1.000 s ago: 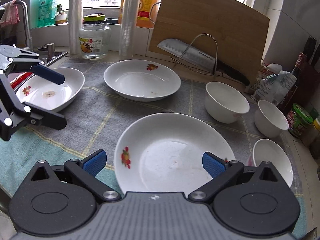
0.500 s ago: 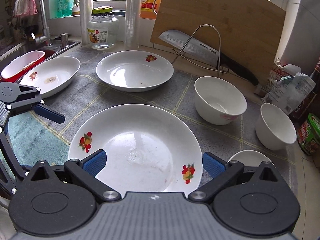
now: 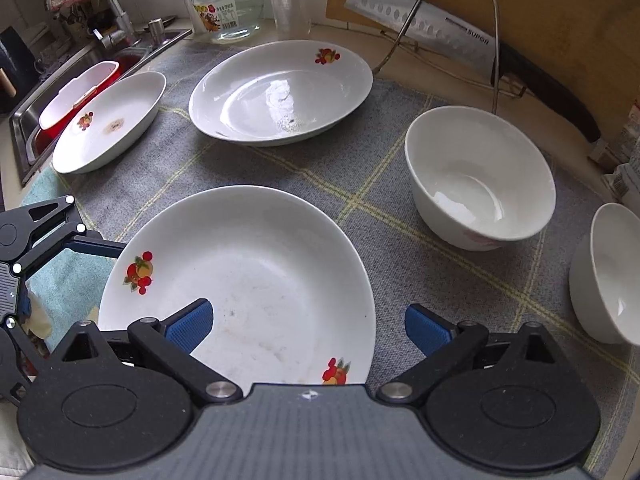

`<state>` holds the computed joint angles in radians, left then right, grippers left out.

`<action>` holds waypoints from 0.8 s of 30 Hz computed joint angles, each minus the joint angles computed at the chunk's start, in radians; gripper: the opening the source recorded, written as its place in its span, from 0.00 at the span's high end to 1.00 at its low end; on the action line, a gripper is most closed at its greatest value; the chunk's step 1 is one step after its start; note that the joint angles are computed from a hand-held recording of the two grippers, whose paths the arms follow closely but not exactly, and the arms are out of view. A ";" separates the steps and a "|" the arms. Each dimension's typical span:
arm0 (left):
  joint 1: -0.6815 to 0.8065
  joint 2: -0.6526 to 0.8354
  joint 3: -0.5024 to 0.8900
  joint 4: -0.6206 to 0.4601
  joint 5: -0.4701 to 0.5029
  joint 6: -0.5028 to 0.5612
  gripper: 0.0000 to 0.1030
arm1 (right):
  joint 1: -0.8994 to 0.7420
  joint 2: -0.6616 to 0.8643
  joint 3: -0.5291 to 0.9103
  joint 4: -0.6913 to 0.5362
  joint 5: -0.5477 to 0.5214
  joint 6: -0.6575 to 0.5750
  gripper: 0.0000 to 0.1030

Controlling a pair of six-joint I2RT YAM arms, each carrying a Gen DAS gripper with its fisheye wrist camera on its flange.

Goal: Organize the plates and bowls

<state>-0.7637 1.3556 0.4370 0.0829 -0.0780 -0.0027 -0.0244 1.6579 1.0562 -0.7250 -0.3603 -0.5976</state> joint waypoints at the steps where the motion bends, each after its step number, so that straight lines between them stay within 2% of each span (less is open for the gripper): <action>1: -0.005 0.005 0.000 0.006 -0.005 -0.002 0.07 | -0.003 0.024 0.025 -0.024 -0.006 -0.005 0.00; 5: -0.017 0.025 0.000 0.025 -0.022 -0.015 0.07 | -0.016 0.110 0.115 -0.113 -0.029 -0.023 0.00; 11: -0.016 0.040 -0.007 0.051 -0.021 -0.029 0.04 | -0.022 0.189 0.192 -0.198 -0.054 -0.052 0.07; 16: 0.013 0.060 0.004 0.049 0.015 -0.046 0.00 | -0.013 0.210 0.220 -0.228 -0.057 -0.078 0.10; 24: 0.002 0.062 0.006 0.053 0.013 -0.031 0.02 | -0.011 0.235 0.255 -0.280 -0.066 -0.119 0.11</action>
<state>-0.7616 1.4180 0.4435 0.1359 -0.0647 -0.0336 -0.0358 1.8927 1.3116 -1.0046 -0.4260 -0.7163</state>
